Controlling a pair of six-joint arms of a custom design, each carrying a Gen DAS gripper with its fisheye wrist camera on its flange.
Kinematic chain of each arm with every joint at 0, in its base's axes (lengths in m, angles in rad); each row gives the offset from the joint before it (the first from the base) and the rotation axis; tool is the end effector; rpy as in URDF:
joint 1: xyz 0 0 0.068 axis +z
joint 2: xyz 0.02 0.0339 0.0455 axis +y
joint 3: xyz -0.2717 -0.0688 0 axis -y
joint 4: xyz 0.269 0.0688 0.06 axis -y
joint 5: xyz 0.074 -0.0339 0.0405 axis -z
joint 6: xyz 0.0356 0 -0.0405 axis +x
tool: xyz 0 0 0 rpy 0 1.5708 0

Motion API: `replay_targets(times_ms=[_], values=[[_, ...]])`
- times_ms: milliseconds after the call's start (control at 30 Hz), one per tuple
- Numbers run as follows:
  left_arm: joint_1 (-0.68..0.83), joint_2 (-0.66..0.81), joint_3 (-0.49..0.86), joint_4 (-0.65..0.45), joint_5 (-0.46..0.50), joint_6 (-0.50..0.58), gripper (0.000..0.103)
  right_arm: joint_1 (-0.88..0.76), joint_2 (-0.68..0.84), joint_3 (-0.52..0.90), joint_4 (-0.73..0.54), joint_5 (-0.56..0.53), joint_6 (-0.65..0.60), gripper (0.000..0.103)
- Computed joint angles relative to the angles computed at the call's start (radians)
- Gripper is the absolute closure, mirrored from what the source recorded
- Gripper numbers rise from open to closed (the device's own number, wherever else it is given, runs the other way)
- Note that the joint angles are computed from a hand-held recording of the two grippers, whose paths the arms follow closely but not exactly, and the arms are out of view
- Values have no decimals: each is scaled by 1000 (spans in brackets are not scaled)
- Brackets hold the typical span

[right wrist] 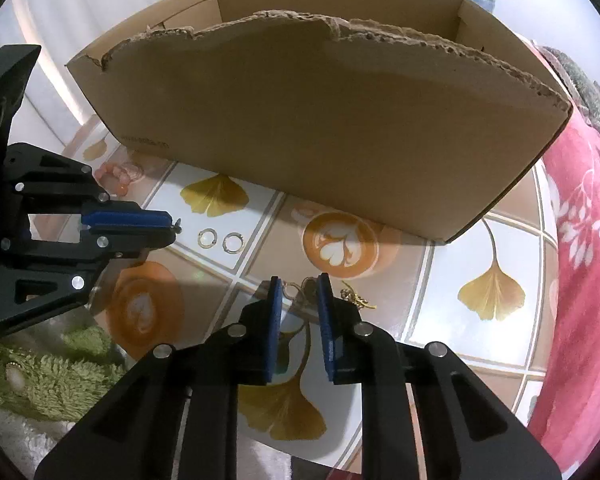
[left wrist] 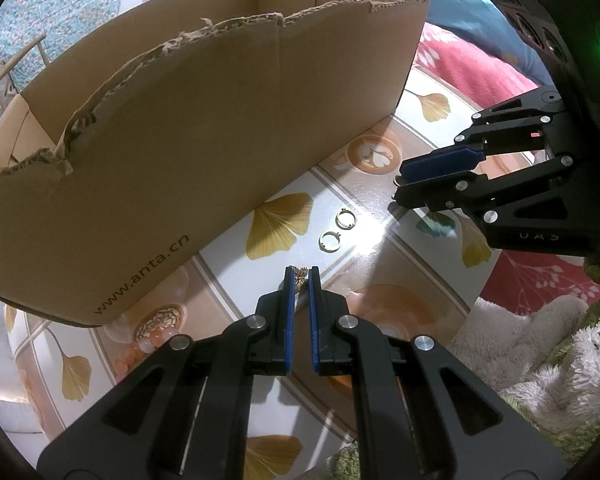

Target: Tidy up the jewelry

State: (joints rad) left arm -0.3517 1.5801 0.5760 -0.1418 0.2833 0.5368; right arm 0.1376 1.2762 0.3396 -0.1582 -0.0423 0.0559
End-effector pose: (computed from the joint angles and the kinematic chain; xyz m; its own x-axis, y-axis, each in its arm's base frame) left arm 0.2427 -0.0997 0.0919 -0.5105 0.7104 -0.4845 0.8146 0.5800 -0.0080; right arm 0.1970 0.0288 0.0950 -0.8878 -0.0666 -0.4554 -0.1068 0.9923 0.0631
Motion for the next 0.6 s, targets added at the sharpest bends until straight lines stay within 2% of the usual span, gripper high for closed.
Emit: replay_targets(times_ms=[267,300,367,600], values=[[3,-7,0,-7,1,5,97,-59,-8,-14,13,-56,-13,89],[3,-8,1,-9,1,5,97,-77,-16,-16,8,-74,-18,98],[2,-10,0,-9,1,6,97,-122,-18,-13,-6,-119,-36,98],[1,-11,1,-11,-1,4,97,-150,-86,-13,-58,-155,-49,97]])
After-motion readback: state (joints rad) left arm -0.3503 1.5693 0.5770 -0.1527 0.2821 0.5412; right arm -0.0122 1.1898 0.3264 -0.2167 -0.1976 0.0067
